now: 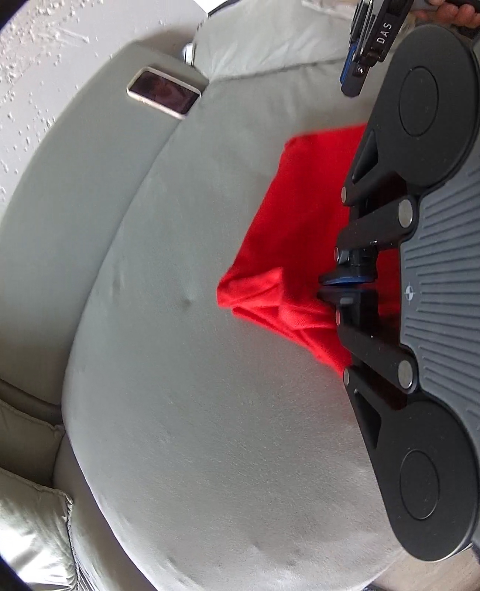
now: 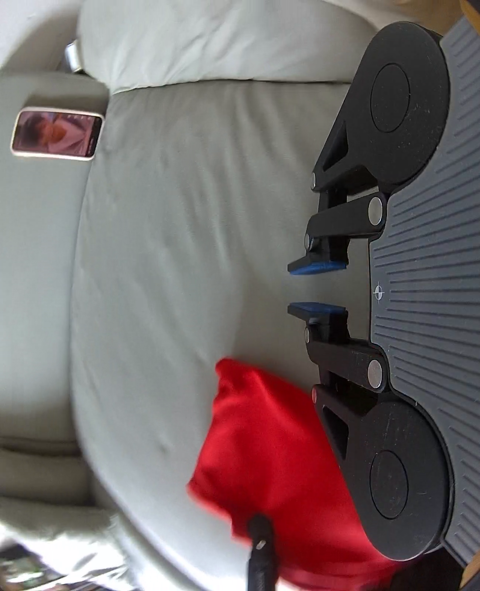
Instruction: Fold clothes
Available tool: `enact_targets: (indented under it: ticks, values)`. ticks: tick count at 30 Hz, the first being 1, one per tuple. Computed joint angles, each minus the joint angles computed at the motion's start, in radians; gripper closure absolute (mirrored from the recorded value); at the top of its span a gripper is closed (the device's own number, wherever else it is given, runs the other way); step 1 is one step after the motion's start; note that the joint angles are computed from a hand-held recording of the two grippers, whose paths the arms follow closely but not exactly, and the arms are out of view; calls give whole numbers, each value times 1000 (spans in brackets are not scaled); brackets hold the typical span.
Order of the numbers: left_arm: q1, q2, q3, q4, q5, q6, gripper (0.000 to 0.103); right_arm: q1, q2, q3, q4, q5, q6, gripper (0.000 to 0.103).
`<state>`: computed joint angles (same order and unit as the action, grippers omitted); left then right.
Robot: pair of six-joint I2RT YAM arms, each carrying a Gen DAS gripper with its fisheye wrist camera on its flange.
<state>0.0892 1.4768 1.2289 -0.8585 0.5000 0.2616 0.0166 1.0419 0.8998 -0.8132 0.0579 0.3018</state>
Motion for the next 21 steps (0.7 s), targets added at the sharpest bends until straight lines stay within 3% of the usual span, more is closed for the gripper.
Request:
enact_targets:
  ticks: [4,7,11,13,17,21]
  values:
    - [86,-121,-30,-110,68,96,93,59,-96,7,-61,-35,67,65]
    - [121,-182,-80,-149,83,131,93,197,-123,4,-63,-24,169,65]
    - [96,-221,-163,-119,-5,113,93,451,-84,7,-3,44,249,62]
    - [82,-221,-197,-79,-25,91,88,563,-40,16,8,95,239,59]
    - [69,-190,-187,-71,-51,70,88,732,49,25,-10,212,181,54]
    - [75,-186,-193,-64,-49,81,88,866,72,43,-126,356,147,54]
